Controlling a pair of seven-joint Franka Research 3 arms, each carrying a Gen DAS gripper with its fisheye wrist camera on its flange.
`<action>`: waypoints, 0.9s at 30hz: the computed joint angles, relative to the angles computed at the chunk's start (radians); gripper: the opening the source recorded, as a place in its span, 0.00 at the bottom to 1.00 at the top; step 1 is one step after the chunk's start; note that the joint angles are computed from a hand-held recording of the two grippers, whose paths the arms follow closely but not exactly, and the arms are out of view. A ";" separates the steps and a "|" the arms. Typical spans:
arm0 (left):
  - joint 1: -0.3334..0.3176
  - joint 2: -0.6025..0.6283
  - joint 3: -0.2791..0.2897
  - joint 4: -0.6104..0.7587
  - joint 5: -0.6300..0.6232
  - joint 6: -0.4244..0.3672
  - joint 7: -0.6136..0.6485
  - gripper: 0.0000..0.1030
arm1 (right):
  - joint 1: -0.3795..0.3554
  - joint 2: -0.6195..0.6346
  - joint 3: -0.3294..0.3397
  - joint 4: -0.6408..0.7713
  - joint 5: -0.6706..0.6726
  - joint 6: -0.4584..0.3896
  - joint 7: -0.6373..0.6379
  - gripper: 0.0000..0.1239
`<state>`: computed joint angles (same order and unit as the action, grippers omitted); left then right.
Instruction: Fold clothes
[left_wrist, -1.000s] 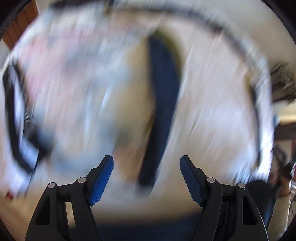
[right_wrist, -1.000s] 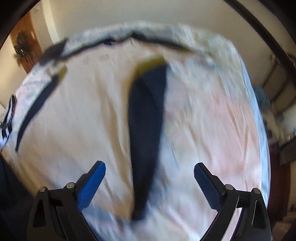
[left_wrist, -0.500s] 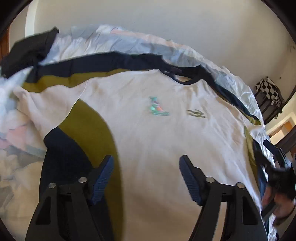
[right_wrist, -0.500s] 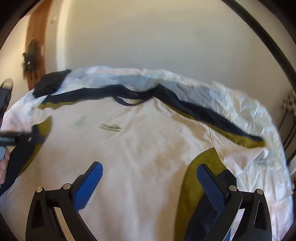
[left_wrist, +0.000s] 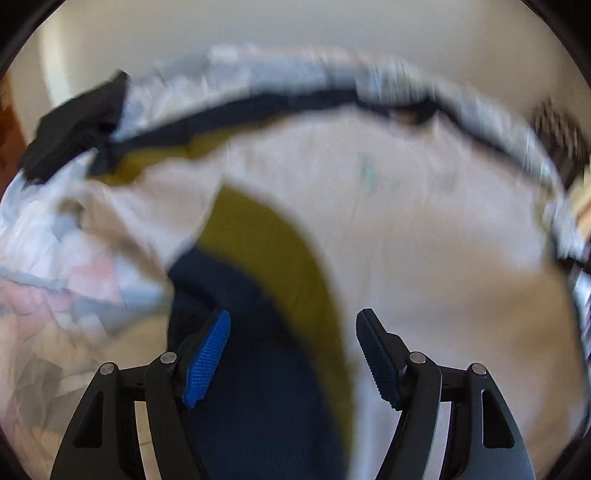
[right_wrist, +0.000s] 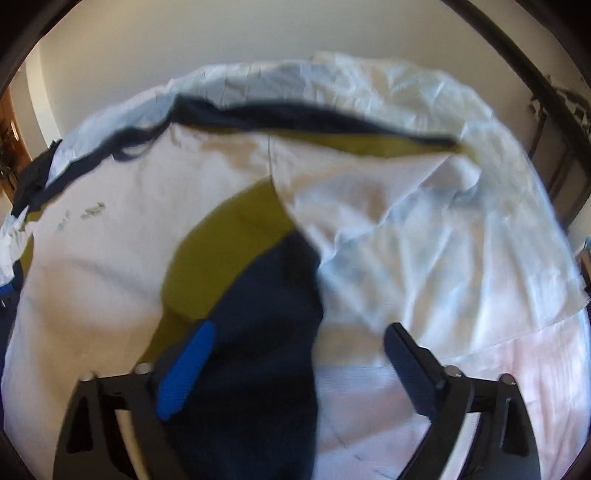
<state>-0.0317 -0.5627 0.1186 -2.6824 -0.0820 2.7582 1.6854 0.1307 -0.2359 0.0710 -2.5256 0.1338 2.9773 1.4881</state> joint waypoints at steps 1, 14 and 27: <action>-0.004 0.025 -0.033 0.045 -0.001 -0.003 -0.035 0.76 | 0.053 0.001 -0.057 0.010 0.079 0.028 -0.061 0.78; -0.427 0.606 -0.118 0.632 -0.736 0.162 0.408 0.78 | 0.179 0.244 -0.396 0.430 0.899 -0.291 -0.617 0.83; -0.321 0.680 -0.195 0.689 -0.282 0.014 -0.044 0.81 | -0.099 0.603 -0.299 0.922 0.816 -0.810 -0.555 0.35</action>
